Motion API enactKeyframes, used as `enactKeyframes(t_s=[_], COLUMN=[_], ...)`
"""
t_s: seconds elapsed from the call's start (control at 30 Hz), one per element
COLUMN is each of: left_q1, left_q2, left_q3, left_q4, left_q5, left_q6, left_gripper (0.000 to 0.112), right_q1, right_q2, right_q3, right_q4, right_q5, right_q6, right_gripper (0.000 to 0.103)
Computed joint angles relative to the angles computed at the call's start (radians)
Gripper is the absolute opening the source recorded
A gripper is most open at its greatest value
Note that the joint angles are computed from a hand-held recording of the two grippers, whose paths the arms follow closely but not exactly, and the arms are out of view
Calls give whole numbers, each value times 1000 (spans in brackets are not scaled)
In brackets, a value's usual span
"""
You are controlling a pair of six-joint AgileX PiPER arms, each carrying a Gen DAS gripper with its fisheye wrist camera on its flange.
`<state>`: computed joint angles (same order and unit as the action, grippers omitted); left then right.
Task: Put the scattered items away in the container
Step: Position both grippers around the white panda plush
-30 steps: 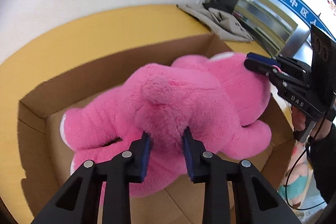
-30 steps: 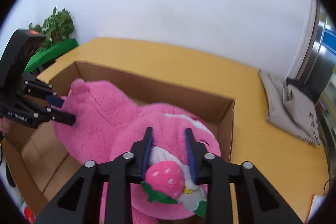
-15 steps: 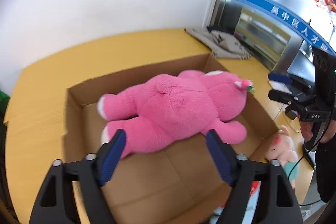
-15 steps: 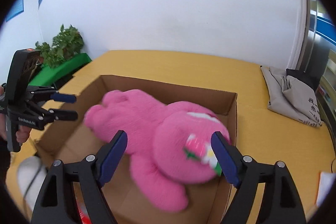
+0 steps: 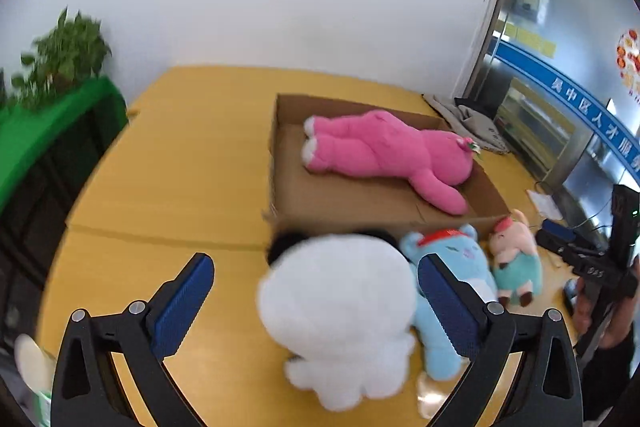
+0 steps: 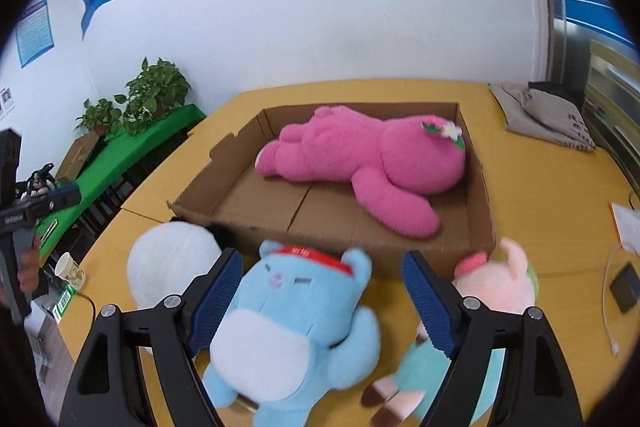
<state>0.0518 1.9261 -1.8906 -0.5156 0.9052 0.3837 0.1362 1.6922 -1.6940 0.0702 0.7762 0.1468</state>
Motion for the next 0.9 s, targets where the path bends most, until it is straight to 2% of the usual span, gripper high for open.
enactKeyframes(t_s=[0.13, 0.27, 0.43, 0.9], left_q1=[-66, -162, -215, -290], left_q2=[-119, -156, -137, -94], left_q3=[259, 349, 337, 247], left_q4=[-55, 26, 56, 156], left_q5=[-171, -299, -316, -330], left_q6=[38, -37, -79, -169], left_gripper=[103, 103, 103, 103], right_q1=[69, 117, 148, 124], right_q2=[-45, -70, -98, -131], right_q3=[79, 114, 160, 214], right_q4=[-179, -326, -425, -461], right_q5=[6, 29, 27, -4], right_q6=[183, 309, 383, 404], right_gripper=[82, 82, 82, 82])
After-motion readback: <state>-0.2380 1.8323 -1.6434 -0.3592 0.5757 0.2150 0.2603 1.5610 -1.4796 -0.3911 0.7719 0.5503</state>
